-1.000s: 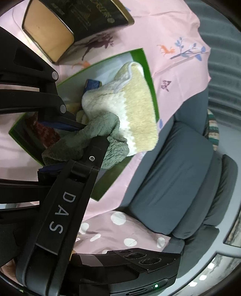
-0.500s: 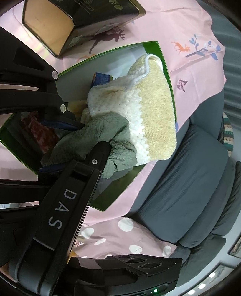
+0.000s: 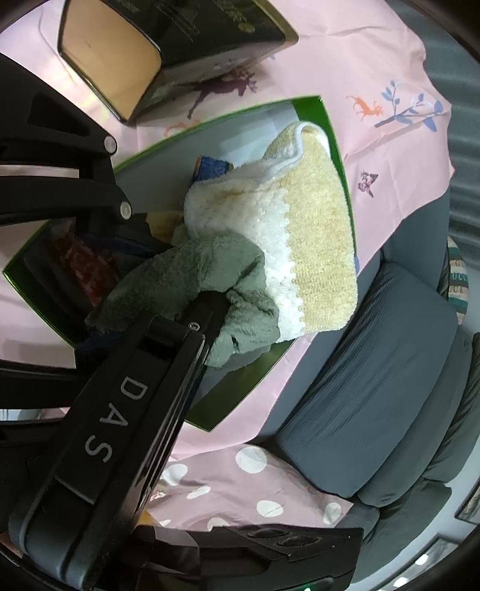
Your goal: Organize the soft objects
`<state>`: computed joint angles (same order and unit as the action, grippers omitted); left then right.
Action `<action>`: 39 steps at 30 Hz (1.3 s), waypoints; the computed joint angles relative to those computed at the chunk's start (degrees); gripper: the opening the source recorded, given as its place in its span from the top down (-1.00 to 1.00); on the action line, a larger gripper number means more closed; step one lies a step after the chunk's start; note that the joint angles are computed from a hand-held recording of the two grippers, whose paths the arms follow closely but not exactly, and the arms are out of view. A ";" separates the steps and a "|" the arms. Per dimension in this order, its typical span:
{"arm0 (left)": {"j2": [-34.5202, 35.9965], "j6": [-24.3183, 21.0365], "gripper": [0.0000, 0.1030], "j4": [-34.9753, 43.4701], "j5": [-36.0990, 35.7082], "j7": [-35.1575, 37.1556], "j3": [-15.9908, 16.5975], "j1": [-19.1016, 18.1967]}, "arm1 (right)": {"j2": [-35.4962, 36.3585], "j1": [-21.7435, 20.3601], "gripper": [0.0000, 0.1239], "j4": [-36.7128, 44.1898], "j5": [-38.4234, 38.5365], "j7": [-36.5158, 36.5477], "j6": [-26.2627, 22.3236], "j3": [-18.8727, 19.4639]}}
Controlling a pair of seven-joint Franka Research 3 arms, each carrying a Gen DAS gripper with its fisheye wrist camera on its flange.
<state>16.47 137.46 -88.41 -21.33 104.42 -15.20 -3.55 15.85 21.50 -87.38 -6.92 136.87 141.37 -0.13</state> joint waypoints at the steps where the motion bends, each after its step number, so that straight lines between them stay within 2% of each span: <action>1: -0.45 0.46 0.14 -0.53 0.46 -0.28 0.15 -0.15 | -0.12 0.31 0.08 0.01 -0.86 0.33 -0.13 -0.21; 3: -1.74 1.80 0.04 -2.02 0.83 -0.46 0.35 -0.21 | -0.45 0.56 0.01 -0.24 -1.78 0.55 0.18 -0.30; 4: -2.19 2.23 -0.09 -2.55 0.76 -0.43 0.39 -0.20 | -0.82 0.58 -0.01 -0.70 -2.02 0.55 0.89 -0.25; 9: -5.84 5.79 -0.45 -6.70 0.42 -0.62 0.98 -0.35 | -2.63 1.63 -0.11 -2.05 -6.62 2.92 2.19 -0.81; 11: -7.80 7.31 -0.46 -8.70 -0.82 0.20 1.12 -0.32 | -3.64 1.84 -0.28 -2.96 -8.87 4.08 3.14 -0.84; 14: -10.28 9.07 -0.50 -10.89 -0.99 -0.24 1.88 -0.92 | -4.95 1.82 -0.30 -3.96 -11.21 5.26 4.17 -0.54; 16: -12.22 11.03 -0.74 -12.76 2.68 -3.49 2.86 -1.85 | -6.00 2.01 -0.36 -4.62 -13.67 6.83 4.59 -0.49; 18: -14.67 14.08 -0.76 -15.50 4.75 -5.68 3.54 -2.41 | -7.39 2.03 -0.46 -5.92 -16.47 8.50 5.91 -0.31; 22: -17.53 15.49 -0.78 -17.90 4.74 -6.75 4.84 -2.96 | -10.40 1.46 -0.46 -8.77 -20.92 11.65 7.35 0.58; 27: -20.64 18.46 -0.79 -21.31 6.92 -9.07 6.15 -3.77 | -13.30 0.44 -0.50 -10.73 -27.99 16.59 5.83 2.42; 29: -21.40 19.23 -0.79 -22.29 7.85 -9.44 6.54 -4.13 | -14.24 -0.08 -0.61 -11.38 -30.31 18.61 5.27 3.17; 34: -22.58 20.08 -0.79 -24.07 11.06 -11.81 7.20 -4.50 | -15.77 -1.23 -0.63 -12.24 -33.80 21.30 4.11 4.96; 39: -22.97 19.49 -0.79 -24.49 8.10 -9.78 8.16 -5.55 | -16.20 -1.60 -0.64 -12.19 -35.32 22.46 2.13 5.95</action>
<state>-6.50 156.95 -112.90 -13.23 94.64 -7.04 -9.11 -0.36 19.90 -99.57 -42.23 159.33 143.50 5.82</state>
